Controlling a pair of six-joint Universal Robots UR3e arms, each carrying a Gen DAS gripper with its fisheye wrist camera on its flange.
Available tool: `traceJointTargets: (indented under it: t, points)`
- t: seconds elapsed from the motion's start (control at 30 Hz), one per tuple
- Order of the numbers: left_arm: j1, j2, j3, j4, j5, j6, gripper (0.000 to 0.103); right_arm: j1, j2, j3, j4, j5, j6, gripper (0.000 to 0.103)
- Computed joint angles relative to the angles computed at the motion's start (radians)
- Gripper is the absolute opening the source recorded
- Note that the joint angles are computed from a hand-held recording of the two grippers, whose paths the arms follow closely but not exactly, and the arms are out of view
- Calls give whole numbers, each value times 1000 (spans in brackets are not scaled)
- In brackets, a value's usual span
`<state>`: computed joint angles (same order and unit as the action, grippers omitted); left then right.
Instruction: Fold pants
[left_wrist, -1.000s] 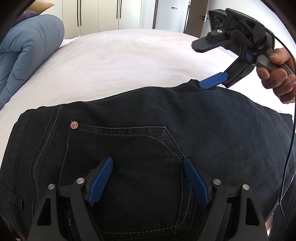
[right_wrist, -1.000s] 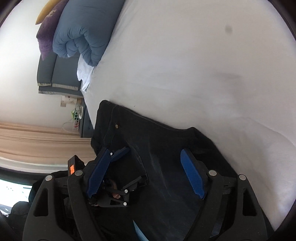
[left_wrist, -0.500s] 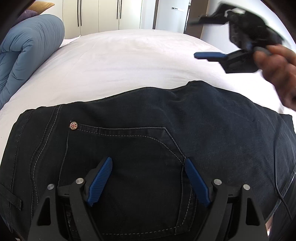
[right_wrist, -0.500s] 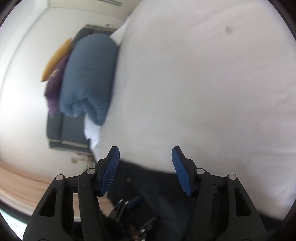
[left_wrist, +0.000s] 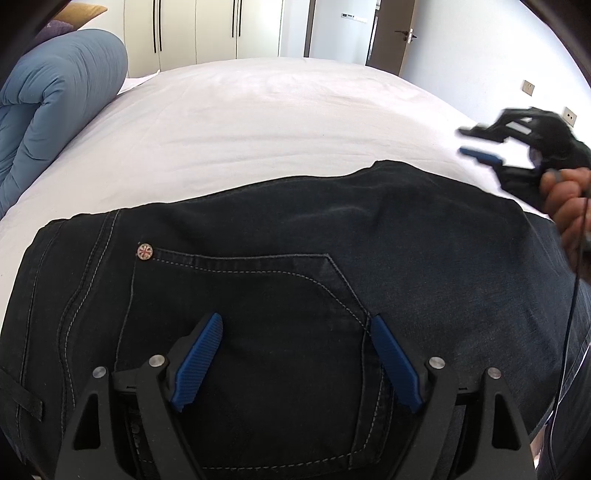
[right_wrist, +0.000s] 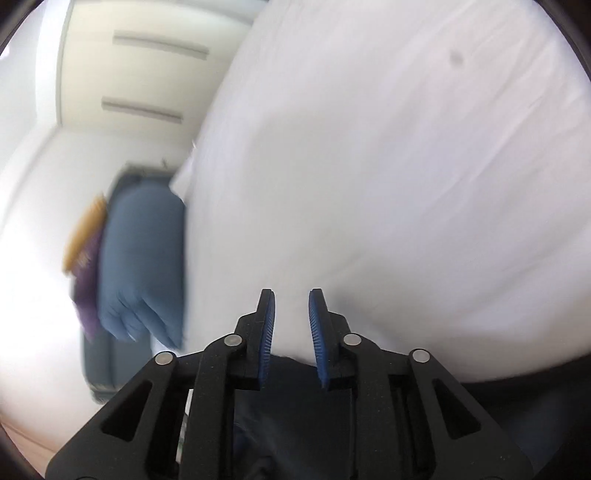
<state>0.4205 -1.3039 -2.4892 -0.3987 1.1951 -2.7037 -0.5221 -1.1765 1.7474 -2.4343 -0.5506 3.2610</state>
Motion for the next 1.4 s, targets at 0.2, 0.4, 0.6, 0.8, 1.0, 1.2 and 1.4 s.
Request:
traceJointTargets:
  t: [0.2, 0.4, 0.6, 0.8, 1.0, 1.2, 1.4]
  points:
    - [-51, -31, 22, 23, 46, -40, 86, -67, -330, 164, 730, 99, -643, 20]
    - [-107, -64, 63, 18, 94, -87, 86, -326, -481, 492, 726, -25, -736, 0]
    - [-146, -92, 90, 25, 129, -130, 86, -847, -590, 438, 772, -88, -771, 0]
    - [-179, -124, 121, 29, 157, -158, 86, -1102, -746, 300, 982, -106, -878, 7]
    - [-204, -154, 159, 13, 186, -184, 87, -981, -876, 308, 1745, -218, -1468, 7]
    - [-196, -161, 169, 4, 178, -179, 87, -842, -786, 535, 1327, -237, -1337, 0]
    - [-163, -132, 151, -16, 149, -172, 87, -896, -438, 316, 808, -110, -960, 0]
